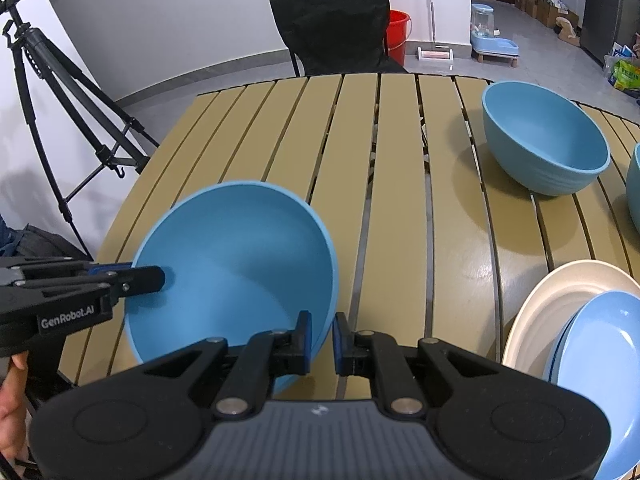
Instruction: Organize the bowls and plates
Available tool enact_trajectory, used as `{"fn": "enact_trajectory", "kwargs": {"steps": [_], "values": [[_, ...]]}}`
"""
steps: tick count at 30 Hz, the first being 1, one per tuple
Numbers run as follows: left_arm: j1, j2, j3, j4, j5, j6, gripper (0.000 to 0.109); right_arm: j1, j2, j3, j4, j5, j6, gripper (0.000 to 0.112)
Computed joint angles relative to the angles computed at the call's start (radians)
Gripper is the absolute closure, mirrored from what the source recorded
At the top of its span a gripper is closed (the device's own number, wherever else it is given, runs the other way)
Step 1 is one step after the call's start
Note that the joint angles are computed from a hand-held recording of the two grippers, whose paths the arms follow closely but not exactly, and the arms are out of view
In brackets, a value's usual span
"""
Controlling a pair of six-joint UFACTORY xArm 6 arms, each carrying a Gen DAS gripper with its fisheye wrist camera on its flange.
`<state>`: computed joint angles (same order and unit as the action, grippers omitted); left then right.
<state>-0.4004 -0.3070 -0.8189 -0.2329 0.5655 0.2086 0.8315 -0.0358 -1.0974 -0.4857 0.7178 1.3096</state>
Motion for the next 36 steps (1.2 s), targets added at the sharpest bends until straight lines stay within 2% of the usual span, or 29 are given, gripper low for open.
{"fn": "enact_trajectory", "kwargs": {"steps": [12,21,24,26,28,30,32,36], "values": [[-0.007,-0.009,0.011,0.082,0.024,-0.052,0.1,0.003,0.012,-0.004,0.041,-0.005,-0.044,0.102],[-0.007,-0.016,0.014,0.091,0.034,-0.061,0.099,0.0,0.014,-0.006,0.045,-0.01,-0.055,0.102],[-0.007,-0.015,0.013,0.076,0.036,-0.05,0.087,0.0,0.01,0.001,0.042,-0.023,-0.057,0.098],[-0.004,-0.028,0.021,0.062,0.018,-0.04,0.058,0.006,0.005,-0.001,0.016,-0.016,-0.05,0.091],[-0.001,-0.043,0.03,0.049,0.0,-0.031,0.054,0.013,-0.001,-0.003,-0.015,-0.01,-0.037,0.075],[0.003,-0.052,0.035,0.035,-0.01,-0.025,0.049,0.017,-0.006,-0.007,-0.045,-0.004,-0.021,0.068],[0.005,-0.056,0.039,0.03,-0.025,-0.028,0.036,0.018,-0.017,-0.004,-0.067,-0.001,-0.007,0.062],[0.01,-0.063,0.045,-0.001,-0.06,-0.012,0.024,0.017,-0.037,0.006,-0.101,0.008,0.018,0.043]]}}
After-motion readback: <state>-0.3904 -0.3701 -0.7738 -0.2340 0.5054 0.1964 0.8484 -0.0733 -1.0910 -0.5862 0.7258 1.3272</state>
